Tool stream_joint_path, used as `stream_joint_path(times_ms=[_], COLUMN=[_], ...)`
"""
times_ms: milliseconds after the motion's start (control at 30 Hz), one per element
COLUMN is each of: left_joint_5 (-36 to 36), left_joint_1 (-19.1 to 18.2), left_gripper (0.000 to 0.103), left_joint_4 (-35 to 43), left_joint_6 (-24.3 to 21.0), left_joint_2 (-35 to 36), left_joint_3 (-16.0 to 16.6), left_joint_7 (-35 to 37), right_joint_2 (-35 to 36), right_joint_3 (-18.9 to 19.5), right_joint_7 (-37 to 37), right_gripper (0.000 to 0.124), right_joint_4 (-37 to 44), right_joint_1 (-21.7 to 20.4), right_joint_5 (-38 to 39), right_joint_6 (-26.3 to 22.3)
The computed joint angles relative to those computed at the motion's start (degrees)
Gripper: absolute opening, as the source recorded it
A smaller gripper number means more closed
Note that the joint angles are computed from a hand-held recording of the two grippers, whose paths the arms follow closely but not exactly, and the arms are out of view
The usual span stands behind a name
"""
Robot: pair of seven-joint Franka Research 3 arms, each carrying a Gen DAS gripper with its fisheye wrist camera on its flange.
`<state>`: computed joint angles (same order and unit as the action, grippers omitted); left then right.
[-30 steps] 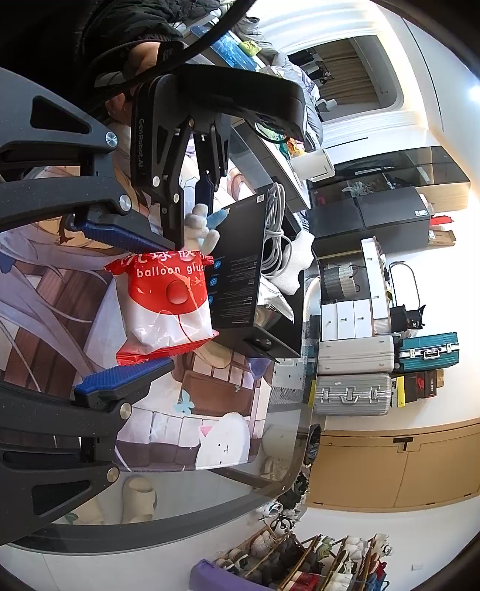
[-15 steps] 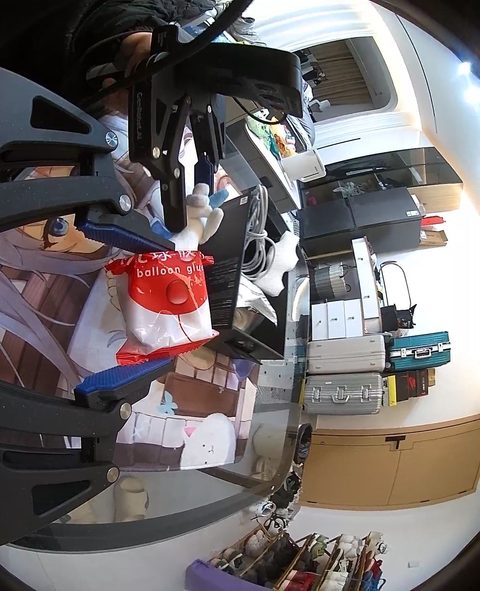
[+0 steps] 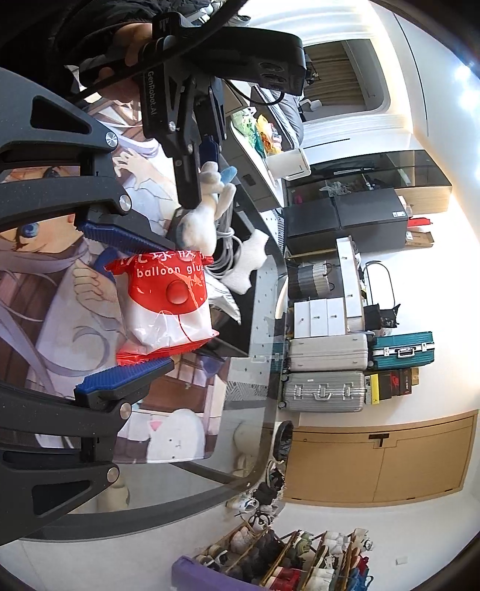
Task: Organize soft objects
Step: 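Carry the plush toy to the box with the left tool while the right tool carries the red packet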
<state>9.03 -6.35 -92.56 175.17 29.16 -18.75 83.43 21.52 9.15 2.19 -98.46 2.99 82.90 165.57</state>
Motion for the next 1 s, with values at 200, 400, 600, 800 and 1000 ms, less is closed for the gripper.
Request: stream_joint_path(times_ms=[200, 400, 600, 800, 1000], left_joint_5=[2.11, 3.87, 5.13, 4.78, 3.7], left_joint_1=[-2.63, -3.05, -3.07, -2.61, -3.49], left_gripper=[0.046, 0.046, 0.046, 0.046, 0.046], left_joint_4=[2.38, 4.59, 8.96, 15.11, 22.86], left_joint_6=[1.01, 1.48, -0.22, -3.73, -8.96], left_joint_2=[0.54, 1.23, 3.76, 8.09, 13.58], left_joint_3=[4.26, 6.54, 7.75, 6.88, 6.11], left_joint_7=[-3.47, -6.26, -7.89, -7.03, -4.41], right_joint_2=[1.49, 3.24, 6.09, 10.16, 15.46], right_joint_3=[0.39, 1.32, 2.28, 2.94, 1.2], right_joint_7=[0.35, 1.39, 5.55, 12.77, 23.36], right_gripper=[0.056, 0.056, 0.056, 0.056, 0.056], right_joint_4=[2.75, 5.34, 8.83, 13.47, 19.64], right_joint_1=[0.35, 0.31, 0.15, 0.54, 2.35], right_joint_5=[-1.51, -3.37, -8.45, -17.08, -28.4], right_joint_6=[0.71, 1.68, 2.14, 2.68, 2.53])
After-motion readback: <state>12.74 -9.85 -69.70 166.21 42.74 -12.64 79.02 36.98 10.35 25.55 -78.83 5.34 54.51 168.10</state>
